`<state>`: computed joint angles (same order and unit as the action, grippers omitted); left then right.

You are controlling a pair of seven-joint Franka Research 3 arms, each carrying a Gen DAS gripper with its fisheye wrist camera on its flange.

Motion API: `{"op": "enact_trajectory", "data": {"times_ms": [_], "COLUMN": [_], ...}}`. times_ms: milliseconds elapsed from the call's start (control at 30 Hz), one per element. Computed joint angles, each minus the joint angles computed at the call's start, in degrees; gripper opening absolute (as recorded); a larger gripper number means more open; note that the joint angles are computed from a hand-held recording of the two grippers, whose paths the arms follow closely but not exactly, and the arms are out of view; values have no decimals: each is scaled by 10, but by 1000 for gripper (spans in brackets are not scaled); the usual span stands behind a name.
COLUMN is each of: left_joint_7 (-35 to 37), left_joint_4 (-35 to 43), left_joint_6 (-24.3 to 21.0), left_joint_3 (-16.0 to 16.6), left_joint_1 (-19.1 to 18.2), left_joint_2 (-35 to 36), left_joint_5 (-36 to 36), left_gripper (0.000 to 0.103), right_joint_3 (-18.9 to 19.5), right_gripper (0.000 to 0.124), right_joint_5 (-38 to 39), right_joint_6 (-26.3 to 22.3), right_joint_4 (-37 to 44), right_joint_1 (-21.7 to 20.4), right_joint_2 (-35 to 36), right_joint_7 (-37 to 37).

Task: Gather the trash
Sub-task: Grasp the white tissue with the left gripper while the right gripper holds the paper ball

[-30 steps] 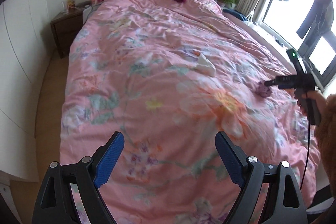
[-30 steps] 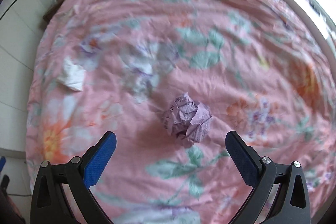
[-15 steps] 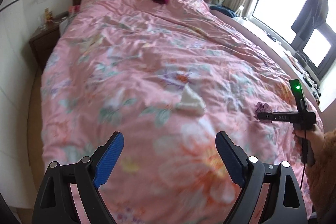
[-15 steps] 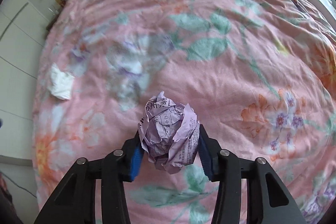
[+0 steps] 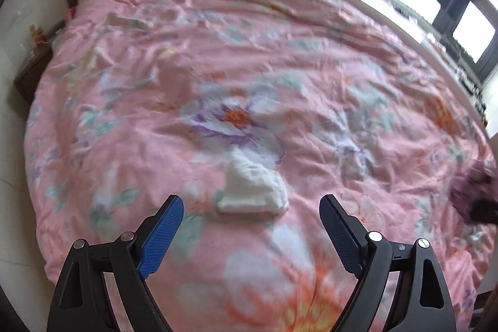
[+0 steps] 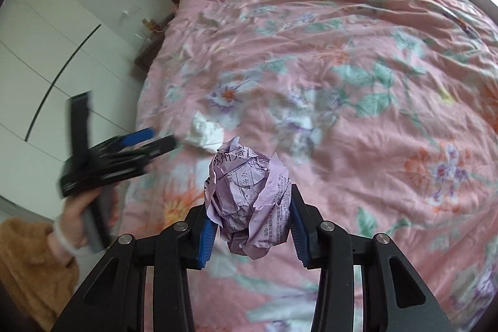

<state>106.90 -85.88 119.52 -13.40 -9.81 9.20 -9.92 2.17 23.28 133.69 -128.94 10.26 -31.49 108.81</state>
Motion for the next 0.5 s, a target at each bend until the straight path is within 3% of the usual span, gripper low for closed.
{"op": "enact_trajectory", "data": {"times_ms": [233, 300, 333, 500], "left_joint_7": [-29, -15, -10, 2], "left_joint_4": [27, 30, 37, 17], "left_joint_6": [1, -6, -19, -10], "left_joint_3": [-6, -13, -15, -17], "left_joint_1": [-31, -22, -20, -15], "left_joint_2": [60, 70, 77, 64], "left_joint_5": [85, 58, 52, 40], "left_gripper": [88, 56, 10, 8], "right_joint_3": [-1, 0, 1, 5], "right_gripper": [41, 41, 41, 41], "right_joint_5": [12, 17, 20, 24], "right_joint_6": [-8, -7, -5, -6], "right_joint_4": [-24, -35, -41, -49], "right_joint_1": [7, 8, 8, 13], "right_joint_2": [-23, -33, -39, -49], "right_joint_7": [1, 4, 7, 12]}}
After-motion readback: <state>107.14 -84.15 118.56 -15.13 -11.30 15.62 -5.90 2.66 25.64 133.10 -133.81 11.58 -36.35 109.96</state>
